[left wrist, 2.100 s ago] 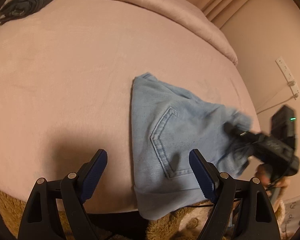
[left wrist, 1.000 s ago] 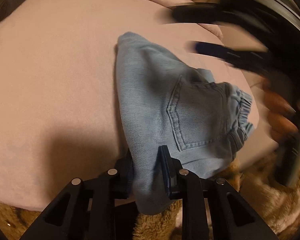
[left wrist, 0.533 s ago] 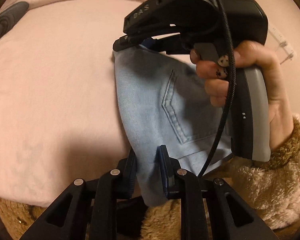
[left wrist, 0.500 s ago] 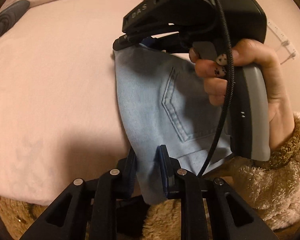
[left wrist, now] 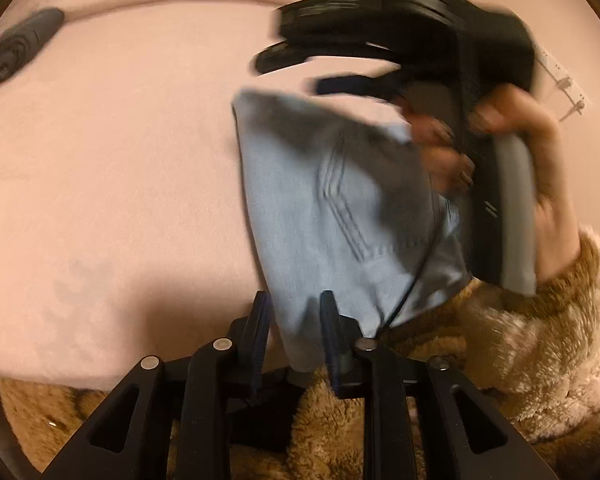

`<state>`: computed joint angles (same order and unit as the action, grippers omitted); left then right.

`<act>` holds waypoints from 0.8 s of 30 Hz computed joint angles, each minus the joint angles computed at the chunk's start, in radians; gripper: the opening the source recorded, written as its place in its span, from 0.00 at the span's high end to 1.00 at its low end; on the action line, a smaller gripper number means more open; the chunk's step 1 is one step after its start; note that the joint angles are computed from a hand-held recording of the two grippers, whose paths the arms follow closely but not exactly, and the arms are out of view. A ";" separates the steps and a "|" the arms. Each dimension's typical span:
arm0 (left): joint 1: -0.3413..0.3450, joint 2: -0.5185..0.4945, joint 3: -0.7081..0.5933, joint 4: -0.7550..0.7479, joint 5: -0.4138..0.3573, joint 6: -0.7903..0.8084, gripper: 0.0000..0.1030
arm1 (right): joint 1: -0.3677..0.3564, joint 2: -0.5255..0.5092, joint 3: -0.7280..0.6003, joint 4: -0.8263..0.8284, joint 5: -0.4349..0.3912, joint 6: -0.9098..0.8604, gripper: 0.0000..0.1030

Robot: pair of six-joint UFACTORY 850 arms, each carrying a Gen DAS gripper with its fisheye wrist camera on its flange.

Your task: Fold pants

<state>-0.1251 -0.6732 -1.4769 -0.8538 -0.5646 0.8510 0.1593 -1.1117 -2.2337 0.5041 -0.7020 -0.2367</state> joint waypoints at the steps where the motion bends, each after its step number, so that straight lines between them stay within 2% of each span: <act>1: 0.002 0.010 0.007 -0.015 0.017 0.016 0.62 | -0.006 0.064 0.092 0.036 0.068 -0.053 0.24; 2: 0.007 0.009 -0.006 -0.033 0.030 0.031 0.44 | -0.016 0.131 0.183 0.089 0.129 -0.121 0.14; 3: 0.010 0.012 -0.005 -0.066 0.041 0.058 0.30 | -0.025 0.178 0.246 0.117 0.166 -0.159 0.10; 5: 0.018 0.004 -0.020 -0.136 0.041 0.111 0.21 | -0.044 0.278 0.379 0.161 0.249 -0.220 0.09; 7: 0.026 -0.027 -0.060 -0.157 0.002 0.112 0.21 | -0.065 0.348 0.478 0.220 0.302 -0.293 0.06; 9: 0.026 -0.069 -0.107 -0.169 -0.040 0.096 0.21 | -0.082 0.402 0.562 0.181 0.349 -0.252 0.03; 10: 0.034 -0.100 -0.158 -0.144 -0.072 0.060 0.21 | -0.088 0.426 0.602 0.138 0.381 -0.208 0.03; 12: 0.035 -0.131 -0.193 -0.082 -0.088 -0.015 0.21 | -0.095 0.463 0.673 -0.039 0.433 -0.029 0.02; 14: 0.031 -0.170 -0.244 -0.034 -0.112 -0.083 0.21 | -0.109 0.481 0.724 -0.181 0.432 0.125 0.02; 15: 0.028 -0.183 -0.264 -0.019 -0.129 -0.112 0.21 | -0.118 0.485 0.740 -0.189 0.425 0.147 0.02; 20: 0.030 -0.229 -0.321 -0.036 -0.195 -0.124 0.20 | -0.177 0.479 0.801 0.123 0.373 -0.083 0.03; 24: 0.025 -0.234 -0.327 -0.045 -0.200 -0.098 0.18 | -0.188 0.456 0.811 0.254 0.332 -0.188 0.03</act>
<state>-0.0997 -0.9075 -1.8035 -0.8984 -0.7649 0.7529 -0.0285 -0.6555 -1.4228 0.7578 -0.3705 -0.4244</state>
